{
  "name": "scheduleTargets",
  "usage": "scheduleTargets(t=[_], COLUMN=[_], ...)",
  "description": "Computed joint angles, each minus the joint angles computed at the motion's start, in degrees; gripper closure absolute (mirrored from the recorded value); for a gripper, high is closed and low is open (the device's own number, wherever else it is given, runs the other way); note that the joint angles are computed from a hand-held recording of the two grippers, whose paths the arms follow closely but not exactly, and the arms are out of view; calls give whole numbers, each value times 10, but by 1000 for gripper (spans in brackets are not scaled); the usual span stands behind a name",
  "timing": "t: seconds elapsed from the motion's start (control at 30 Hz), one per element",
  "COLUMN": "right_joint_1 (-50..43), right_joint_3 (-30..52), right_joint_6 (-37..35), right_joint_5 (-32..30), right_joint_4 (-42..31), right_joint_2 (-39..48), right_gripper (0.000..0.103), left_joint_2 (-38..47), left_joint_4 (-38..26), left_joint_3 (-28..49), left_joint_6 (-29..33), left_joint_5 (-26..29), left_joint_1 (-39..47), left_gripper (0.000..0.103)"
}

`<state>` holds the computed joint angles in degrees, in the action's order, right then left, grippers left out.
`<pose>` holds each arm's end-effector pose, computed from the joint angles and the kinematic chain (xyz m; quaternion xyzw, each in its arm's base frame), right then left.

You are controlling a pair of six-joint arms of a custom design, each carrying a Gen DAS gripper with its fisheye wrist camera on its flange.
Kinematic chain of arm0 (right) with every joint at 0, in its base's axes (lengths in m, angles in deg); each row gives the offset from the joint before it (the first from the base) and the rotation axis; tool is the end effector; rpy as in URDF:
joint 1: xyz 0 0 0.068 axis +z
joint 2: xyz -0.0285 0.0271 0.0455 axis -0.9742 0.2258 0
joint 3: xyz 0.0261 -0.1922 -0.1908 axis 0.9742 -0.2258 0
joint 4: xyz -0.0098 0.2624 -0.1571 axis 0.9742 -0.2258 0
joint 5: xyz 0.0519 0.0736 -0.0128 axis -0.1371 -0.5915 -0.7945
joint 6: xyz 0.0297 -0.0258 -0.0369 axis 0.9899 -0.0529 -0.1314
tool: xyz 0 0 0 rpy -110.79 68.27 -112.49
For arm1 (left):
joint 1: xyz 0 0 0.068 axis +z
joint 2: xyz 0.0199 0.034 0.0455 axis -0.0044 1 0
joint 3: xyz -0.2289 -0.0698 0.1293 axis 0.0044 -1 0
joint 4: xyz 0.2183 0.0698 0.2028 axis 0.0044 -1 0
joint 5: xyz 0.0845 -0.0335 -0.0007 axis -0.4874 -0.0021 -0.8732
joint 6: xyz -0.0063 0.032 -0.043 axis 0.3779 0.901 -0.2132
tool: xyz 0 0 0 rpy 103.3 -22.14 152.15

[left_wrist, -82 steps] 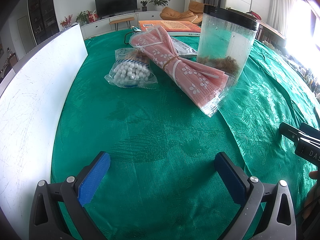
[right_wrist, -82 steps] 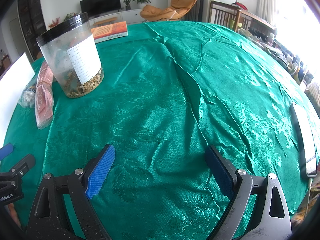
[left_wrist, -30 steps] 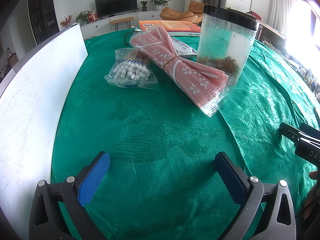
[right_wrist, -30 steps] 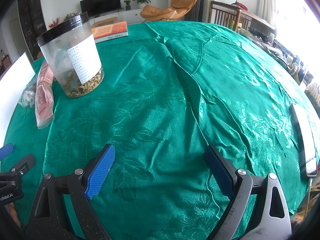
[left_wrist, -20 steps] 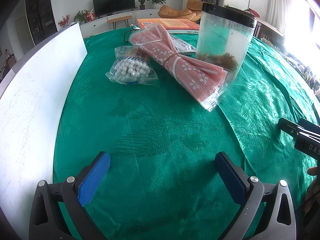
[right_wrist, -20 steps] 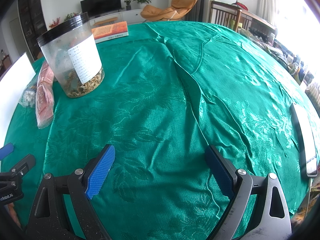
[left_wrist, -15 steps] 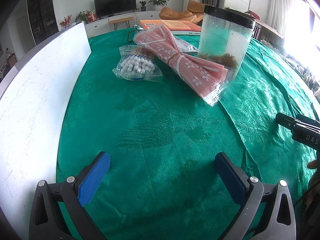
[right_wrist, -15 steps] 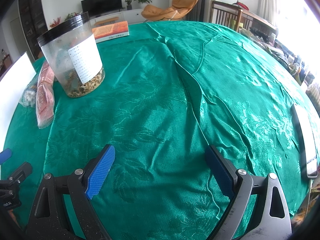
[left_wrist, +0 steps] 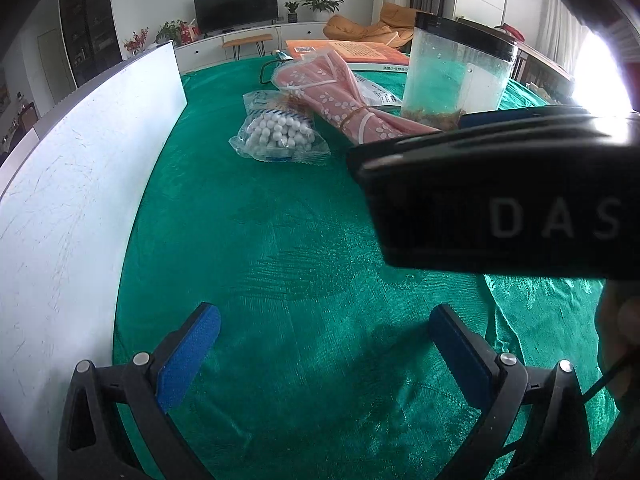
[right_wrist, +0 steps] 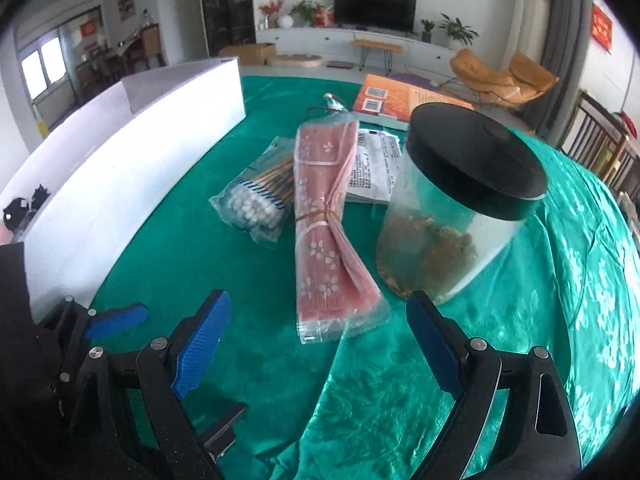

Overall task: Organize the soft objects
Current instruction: 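Move the right gripper onto the pink wrapped bundle and grasp it, then move the left gripper over the cotton swab bag while the right holds the pink bundle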

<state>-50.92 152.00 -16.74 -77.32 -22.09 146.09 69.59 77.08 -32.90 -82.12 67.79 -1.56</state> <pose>0.3571 0.1743 0.1546 -0.2171 0.9248 0.0677 0.3052 0.2753 -0.0085 0.0268 0.0532 0.9507 -0.0240 0.3046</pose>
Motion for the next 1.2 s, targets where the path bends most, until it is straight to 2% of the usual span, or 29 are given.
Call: scheduleTargets(t=[0.2, 0.37, 0.47, 0.5, 0.6, 0.8, 0.83, 0.93, 1.07, 1.2], right_joint_1=[10, 12, 2, -3, -17, -67, -85, -116, -181, -266], right_joint_3=[91, 110, 83, 71, 16, -140, -156, -210, -278, -329], right_joint_6=[-20, -34, -17, -8, -6, -41, -42, -67, -93, -99], right_joint_5=[22, 1, -26, -36, -57, -111, -133, -138, -176, -178], right_joint_4=[-24, -31, -23, -18, -7, -14, -30, -70, -122, -155], right_joint_2=[97, 129, 113, 103, 59, -94, -116, -188, -281, -370], right_gripper=[13, 16, 58, 58, 58, 60, 60, 60, 60, 59], left_joint_2=[1, 1, 1, 1, 1, 0, -1, 0, 0, 0], left_joint_4=[1, 1, 1, 1, 1, 0, 0, 0, 0, 1], left_joint_3=[0, 0, 0, 0, 0, -1, -1, 0, 0, 0], left_joint_6=[0, 0, 0, 0, 0, 2, 3, 3, 3, 2], left_joint_5=[0, 0, 0, 0, 0, 2, 1, 1, 1, 0], left_joint_1=[0, 0, 0, 0, 0, -1, -1, -1, -1, -1], left_gripper=[0, 0, 0, 0, 0, 0, 0, 0, 0, 0])
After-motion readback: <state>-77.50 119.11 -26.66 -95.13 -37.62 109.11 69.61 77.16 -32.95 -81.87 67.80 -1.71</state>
